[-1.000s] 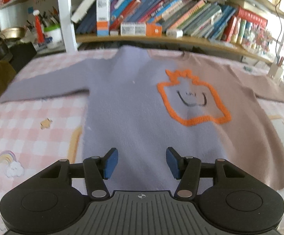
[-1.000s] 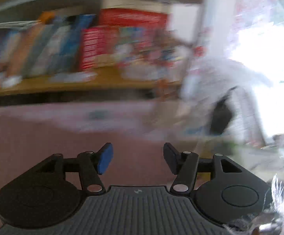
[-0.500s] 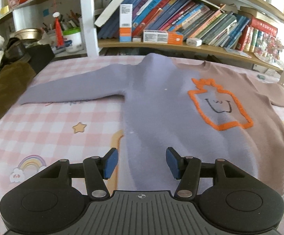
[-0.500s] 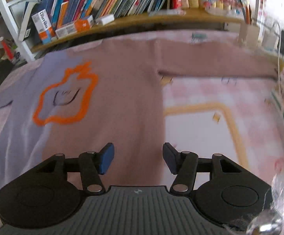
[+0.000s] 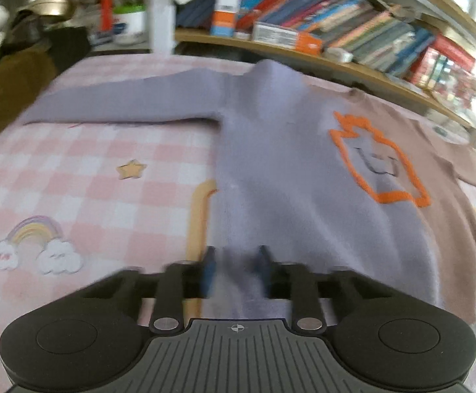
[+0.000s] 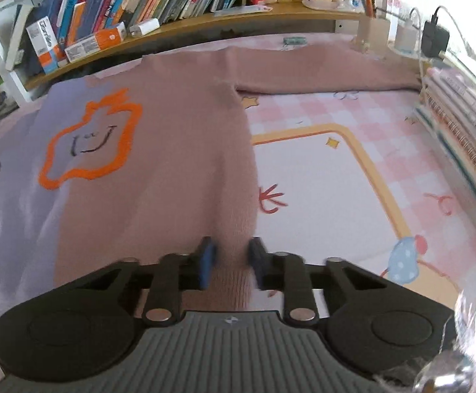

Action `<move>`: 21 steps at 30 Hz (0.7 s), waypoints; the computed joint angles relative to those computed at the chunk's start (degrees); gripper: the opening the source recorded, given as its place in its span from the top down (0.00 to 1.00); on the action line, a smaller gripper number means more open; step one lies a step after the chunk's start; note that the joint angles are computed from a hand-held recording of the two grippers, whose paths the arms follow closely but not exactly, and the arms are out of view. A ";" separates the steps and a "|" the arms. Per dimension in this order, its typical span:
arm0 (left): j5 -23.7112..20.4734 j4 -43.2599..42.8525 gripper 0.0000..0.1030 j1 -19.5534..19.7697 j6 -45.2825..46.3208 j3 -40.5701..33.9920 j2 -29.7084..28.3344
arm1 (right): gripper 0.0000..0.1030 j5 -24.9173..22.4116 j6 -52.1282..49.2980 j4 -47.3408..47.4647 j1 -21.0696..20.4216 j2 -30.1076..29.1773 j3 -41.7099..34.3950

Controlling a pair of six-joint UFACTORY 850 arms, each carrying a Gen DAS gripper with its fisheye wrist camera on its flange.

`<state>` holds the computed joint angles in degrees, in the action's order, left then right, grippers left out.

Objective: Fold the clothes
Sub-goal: 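Grasp the sweater hem with the left gripper while the right gripper grasps the pink hem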

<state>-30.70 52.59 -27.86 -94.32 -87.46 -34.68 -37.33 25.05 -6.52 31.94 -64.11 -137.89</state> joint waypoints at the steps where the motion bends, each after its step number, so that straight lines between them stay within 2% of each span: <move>1: 0.18 0.45 0.95 0.04 -0.15 -0.07 -0.11 | 0.87 0.17 -0.68 1.07 -0.01 0.09 0.14; 7: -0.87 3.70 0.96 0.53 -5.93 2.36 1.33 | 0.89 -0.60 -6.04 5.55 1.04 -1.45 -2.63; 10: -2.21 3.69 0.96 0.61 -4.34 2.57 1.61 | 0.89 -1.32 -9.09 6.67 1.80 -2.73 -4.90; 15: -1.37 3.17 0.96 0.50 -1.32 2.20 1.25 | 0.89 -0.93 -4.50 2.31 1.71 -1.58 -2.95; 21: 0.45 3.43 0.96 0.83 -1.98 2.97 1.62 | 0.90 -0.32 1.37 -2.58 1.19 0.58 0.65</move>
